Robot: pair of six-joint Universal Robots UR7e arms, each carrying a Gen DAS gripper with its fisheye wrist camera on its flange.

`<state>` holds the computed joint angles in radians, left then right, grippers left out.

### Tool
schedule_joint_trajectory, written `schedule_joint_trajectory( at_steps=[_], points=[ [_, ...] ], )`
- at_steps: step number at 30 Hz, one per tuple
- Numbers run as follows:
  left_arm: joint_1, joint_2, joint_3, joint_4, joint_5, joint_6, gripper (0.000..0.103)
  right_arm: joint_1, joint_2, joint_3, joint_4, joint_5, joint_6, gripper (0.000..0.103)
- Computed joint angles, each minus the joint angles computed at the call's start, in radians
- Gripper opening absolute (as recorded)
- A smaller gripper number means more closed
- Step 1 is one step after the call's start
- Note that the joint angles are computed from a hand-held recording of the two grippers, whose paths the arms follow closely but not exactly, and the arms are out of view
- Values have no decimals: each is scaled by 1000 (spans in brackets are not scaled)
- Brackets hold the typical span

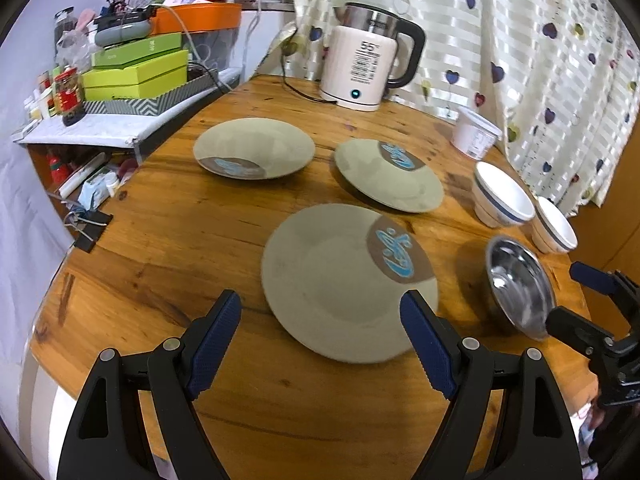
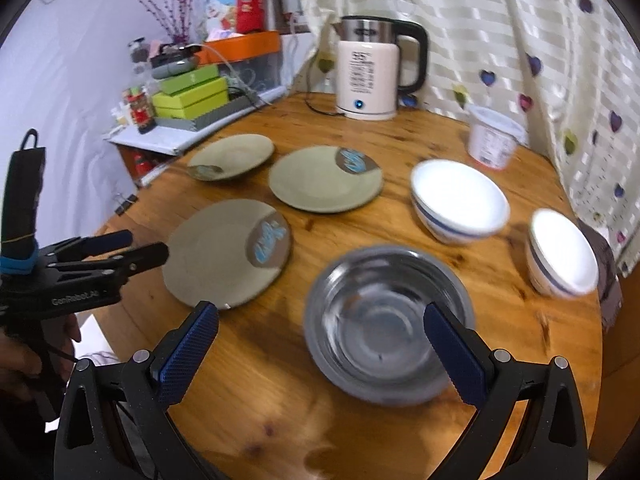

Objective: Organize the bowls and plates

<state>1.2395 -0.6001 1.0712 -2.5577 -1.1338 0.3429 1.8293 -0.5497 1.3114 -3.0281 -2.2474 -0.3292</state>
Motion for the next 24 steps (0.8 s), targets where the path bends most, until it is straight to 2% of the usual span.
schedule_joint_trajectory(
  at_steps=[7, 10, 16, 20, 24],
  points=[
    [23, 54, -124, 61, -3, -23, 82, 8, 77, -167, 106, 18, -63, 103],
    [30, 79, -182, 82, 1, -26, 82, 10, 115, -254, 163, 18, -74, 103],
    [37, 142, -316, 109, 15, -5, 82, 14, 211, -448, 247, 10, -147, 103],
    [43, 198, -434, 162, 17, -9, 82, 4, 274, -613, 407, 25, -82, 103],
    [54, 279, -606, 249, 15, -28, 82, -9, 362, -827, 588, 38, -5, 103]
  ],
)
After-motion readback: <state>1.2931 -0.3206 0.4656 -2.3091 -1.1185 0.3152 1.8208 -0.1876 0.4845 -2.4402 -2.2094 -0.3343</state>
